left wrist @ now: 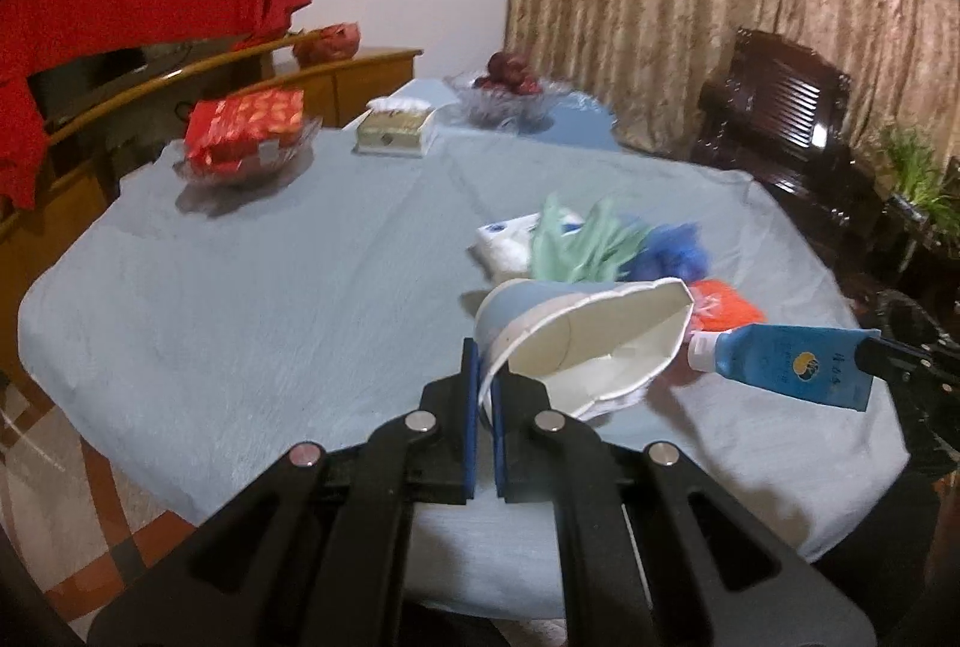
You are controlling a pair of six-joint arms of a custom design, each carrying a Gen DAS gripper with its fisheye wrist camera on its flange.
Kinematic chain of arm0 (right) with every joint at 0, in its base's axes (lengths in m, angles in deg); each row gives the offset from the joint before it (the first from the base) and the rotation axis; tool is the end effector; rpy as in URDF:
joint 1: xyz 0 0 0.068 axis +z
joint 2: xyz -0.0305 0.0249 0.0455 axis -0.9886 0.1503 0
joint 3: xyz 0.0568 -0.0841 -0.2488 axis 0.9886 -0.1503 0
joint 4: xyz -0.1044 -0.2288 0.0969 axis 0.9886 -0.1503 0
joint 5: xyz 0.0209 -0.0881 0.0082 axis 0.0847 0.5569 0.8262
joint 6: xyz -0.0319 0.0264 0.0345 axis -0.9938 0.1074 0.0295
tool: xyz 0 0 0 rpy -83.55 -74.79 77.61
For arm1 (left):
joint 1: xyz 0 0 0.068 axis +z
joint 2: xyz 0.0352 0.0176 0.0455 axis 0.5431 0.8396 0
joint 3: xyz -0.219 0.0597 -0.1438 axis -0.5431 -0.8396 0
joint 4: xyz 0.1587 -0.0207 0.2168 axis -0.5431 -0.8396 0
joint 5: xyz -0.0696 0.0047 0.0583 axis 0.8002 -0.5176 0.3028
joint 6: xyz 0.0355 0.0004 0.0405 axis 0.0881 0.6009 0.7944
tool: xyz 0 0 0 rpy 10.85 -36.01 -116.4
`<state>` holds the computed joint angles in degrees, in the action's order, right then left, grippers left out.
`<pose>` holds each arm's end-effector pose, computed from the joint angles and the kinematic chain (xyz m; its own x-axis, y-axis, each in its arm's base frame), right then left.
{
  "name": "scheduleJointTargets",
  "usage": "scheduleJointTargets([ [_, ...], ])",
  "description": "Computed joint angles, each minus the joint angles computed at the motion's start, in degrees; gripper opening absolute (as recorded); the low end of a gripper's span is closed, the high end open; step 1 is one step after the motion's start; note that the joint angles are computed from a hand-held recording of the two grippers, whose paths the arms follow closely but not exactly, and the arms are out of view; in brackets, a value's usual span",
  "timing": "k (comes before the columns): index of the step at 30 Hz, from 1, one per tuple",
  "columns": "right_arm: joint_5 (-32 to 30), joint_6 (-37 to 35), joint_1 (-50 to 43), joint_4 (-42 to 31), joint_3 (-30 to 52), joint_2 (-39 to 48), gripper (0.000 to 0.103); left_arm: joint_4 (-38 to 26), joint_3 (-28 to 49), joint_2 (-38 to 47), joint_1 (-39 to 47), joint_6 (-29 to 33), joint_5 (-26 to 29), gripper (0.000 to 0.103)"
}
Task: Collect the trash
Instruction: 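Carry the paper cup and blue packet over the black bin with both tools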
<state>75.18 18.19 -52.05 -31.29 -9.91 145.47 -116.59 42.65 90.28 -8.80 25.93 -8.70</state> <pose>0.2431 0.1449 0.3021 -0.5614 -0.3336 -0.7573 -0.6233 0.7724 0.1218 0.1578 -0.1086 0.2861 -0.5739 -0.2336 -0.7849 -0.3255 0.9446 -0.0431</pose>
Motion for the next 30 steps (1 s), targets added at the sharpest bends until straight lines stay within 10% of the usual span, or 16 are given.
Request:
scheduleJointTargets([
  [13, -5.03, -5.91, -16.43, -7.41, 3.91, -7.66, 0.001, 6.9, 14.25, 16.68, -9.46, 4.78, -1.44, 0.003],
  [30, -15.36, -16.41, -53.02, -8.04, 8.35, -1.17, 0.001, 17.14, 50.42, 53.22, -13.9, 19.72, 10.22, 0.003],
])
